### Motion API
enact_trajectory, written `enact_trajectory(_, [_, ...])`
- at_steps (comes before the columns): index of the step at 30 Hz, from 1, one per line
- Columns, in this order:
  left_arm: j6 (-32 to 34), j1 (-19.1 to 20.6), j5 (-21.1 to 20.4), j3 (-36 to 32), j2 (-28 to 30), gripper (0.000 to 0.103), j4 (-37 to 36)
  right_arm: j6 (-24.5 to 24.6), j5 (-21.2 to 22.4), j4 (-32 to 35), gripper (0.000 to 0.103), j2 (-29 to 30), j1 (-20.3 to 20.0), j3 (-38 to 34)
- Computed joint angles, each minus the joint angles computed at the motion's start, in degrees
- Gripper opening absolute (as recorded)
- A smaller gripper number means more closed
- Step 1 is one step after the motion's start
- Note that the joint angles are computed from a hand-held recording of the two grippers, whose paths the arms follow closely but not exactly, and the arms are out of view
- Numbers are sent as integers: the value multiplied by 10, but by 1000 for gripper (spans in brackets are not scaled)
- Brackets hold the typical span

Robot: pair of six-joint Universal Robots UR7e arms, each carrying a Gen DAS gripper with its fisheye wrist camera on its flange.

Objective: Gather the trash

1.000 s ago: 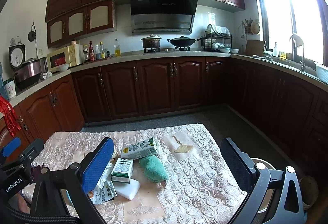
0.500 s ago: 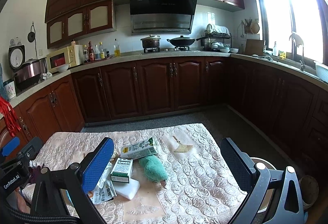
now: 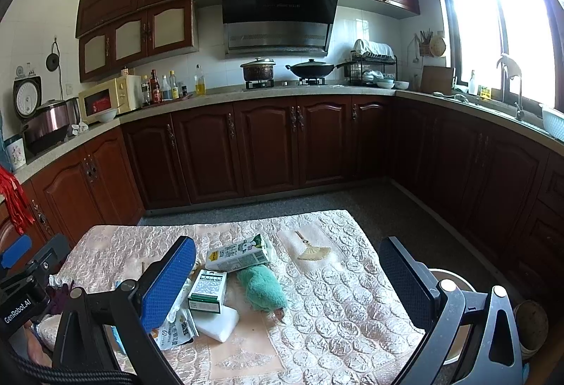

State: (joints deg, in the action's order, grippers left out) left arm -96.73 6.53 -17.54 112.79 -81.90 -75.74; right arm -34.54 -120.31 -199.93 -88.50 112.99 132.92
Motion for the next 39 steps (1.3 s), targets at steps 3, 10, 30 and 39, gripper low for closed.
enact_trajectory(3, [-4, 0, 1, -1, 0, 102, 6, 4, 1, 2, 103, -2, 0, 0])
enact_trajectory(10, [4, 2, -3, 1, -2, 102, -5, 11, 3, 7, 103, -4, 0, -2])
enact_trajectory(30, [17, 6, -5, 0, 3, 102, -17, 23, 4, 27, 103, -6, -3, -6])
enact_trajectory(39, [22, 9, -6, 1, 3, 102, -22, 12, 3, 26, 103, -1, -6, -7])
